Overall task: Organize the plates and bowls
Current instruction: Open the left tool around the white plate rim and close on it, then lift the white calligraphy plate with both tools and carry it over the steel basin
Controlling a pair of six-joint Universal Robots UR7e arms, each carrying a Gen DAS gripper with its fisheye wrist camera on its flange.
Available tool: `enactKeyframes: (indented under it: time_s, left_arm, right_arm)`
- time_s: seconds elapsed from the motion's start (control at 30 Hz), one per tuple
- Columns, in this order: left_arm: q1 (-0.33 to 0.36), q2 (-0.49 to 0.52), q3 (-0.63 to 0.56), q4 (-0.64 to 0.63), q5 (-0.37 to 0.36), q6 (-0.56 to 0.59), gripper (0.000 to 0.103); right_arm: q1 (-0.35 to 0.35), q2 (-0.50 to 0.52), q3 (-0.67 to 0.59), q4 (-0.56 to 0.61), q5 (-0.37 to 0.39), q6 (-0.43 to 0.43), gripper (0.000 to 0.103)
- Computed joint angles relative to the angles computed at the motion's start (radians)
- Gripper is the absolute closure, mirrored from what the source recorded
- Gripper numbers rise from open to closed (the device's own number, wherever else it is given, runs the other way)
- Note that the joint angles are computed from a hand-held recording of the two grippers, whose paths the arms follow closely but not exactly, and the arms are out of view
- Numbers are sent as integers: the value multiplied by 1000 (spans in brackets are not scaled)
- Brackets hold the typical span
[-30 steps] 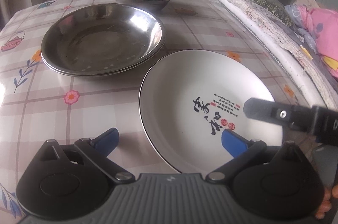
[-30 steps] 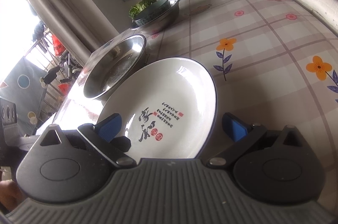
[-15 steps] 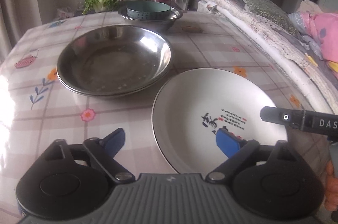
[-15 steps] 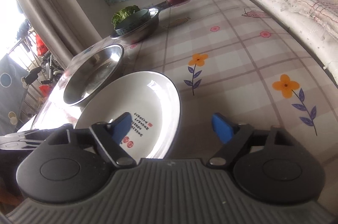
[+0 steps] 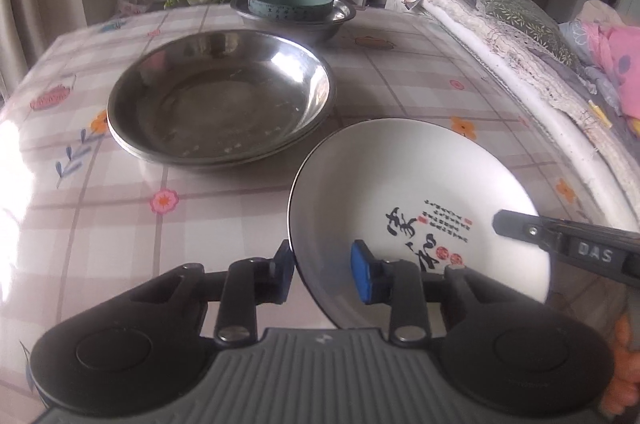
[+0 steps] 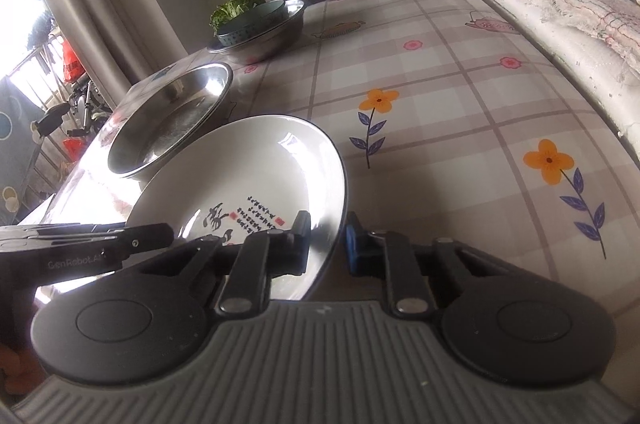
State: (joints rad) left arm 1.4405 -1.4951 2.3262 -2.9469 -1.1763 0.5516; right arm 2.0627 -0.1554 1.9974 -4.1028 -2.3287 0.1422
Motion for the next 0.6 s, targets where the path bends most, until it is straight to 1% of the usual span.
enactKeyframes:
  time_s: [0.07, 0.17, 0.27, 0.37, 0.43, 0.5, 0.6]
  left_arm:
    - [6, -26, 0, 52, -20, -14, 71]
    - [8, -48, 11, 83, -38, -9, 71]
    - [2, -41, 24, 45, -27, 17, 71]
    - [-6, -20, 29, -7, -3, 47, 71]
    - [-1, -7, 18, -3, -5, 51, 68]
    - [2, 1, 11, 0, -10, 49, 67]
    - [4, 8, 6, 3, -19, 49, 67]
  right_arm:
    - [-6, -3, 2, -11, 2, -2, 87]
    - [-17, -3, 0, -36, 2, -18, 87]
    - [-24, -1, 0, -54, 10, -33, 88]
    - [-18, 0, 5, -61, -1, -38, 88]
    - [-18, 2, 16, -72, 0, -29, 87]
    - [-23, 2, 32, -88, 19, -7, 86]
    - [-22, 9, 34, -86, 31, -4, 86]
